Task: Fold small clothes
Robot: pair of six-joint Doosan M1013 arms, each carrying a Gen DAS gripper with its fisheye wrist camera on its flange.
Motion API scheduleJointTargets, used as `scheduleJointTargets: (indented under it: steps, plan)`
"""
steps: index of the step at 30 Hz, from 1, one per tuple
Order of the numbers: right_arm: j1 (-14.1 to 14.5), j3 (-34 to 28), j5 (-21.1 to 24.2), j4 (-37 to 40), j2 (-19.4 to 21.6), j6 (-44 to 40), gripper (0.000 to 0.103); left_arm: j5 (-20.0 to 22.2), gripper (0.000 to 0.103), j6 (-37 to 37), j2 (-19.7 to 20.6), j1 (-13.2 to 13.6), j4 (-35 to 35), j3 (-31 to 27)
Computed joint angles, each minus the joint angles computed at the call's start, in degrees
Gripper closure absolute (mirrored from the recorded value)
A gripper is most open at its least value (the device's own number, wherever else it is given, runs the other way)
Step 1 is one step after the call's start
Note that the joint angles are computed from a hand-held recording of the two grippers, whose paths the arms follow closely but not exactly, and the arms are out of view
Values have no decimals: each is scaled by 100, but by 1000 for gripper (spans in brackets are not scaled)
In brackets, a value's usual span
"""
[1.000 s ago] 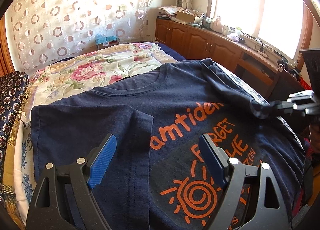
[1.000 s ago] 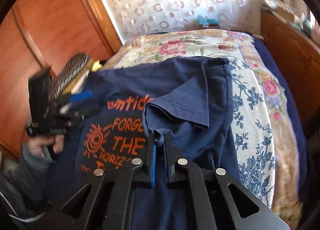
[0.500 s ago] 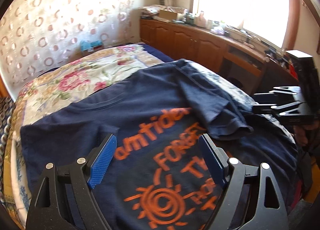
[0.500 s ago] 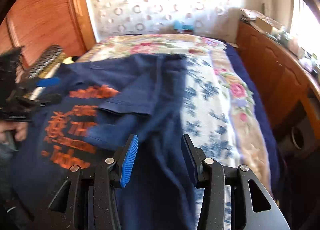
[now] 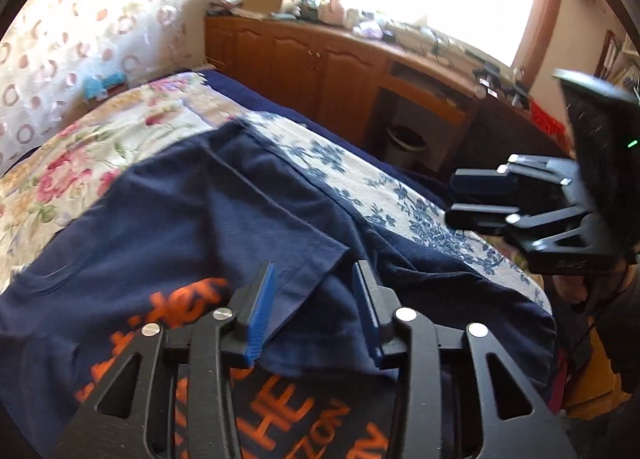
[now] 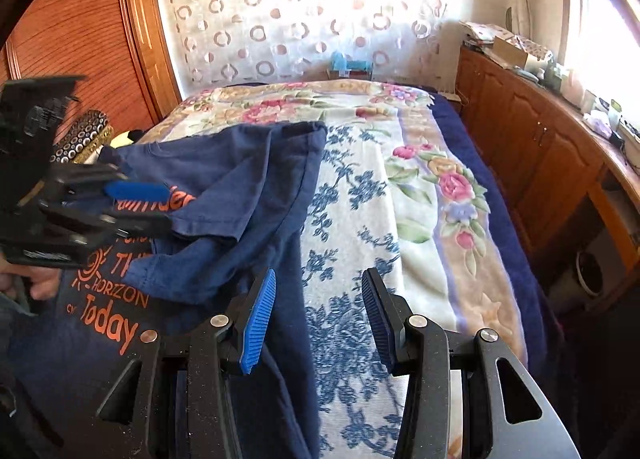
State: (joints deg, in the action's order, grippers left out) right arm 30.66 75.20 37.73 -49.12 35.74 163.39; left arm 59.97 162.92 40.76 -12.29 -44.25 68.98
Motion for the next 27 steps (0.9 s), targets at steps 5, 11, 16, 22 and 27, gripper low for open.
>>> scheduleJointTargets:
  steps: [5,11,16,22,27]
  plan:
    - [10,25,-20,-54,-59,-22,56,-248,67,-212,68,-215,570,-22]
    - [20,97,-154,-279,-98,88,56,-333,97,-87,28,-109,206,23]
    - [-1,41,-146,-217,-61,-4,56,-537,97,-35,-38,184,-444,-8]
    - [-17,-210,-87,-158,24,-415,56,-867,97,-407,59,504,-480,-328]
    - [-132,-542,-163,279,221,-955,56,-991,93,-715,149,588,40,-472]
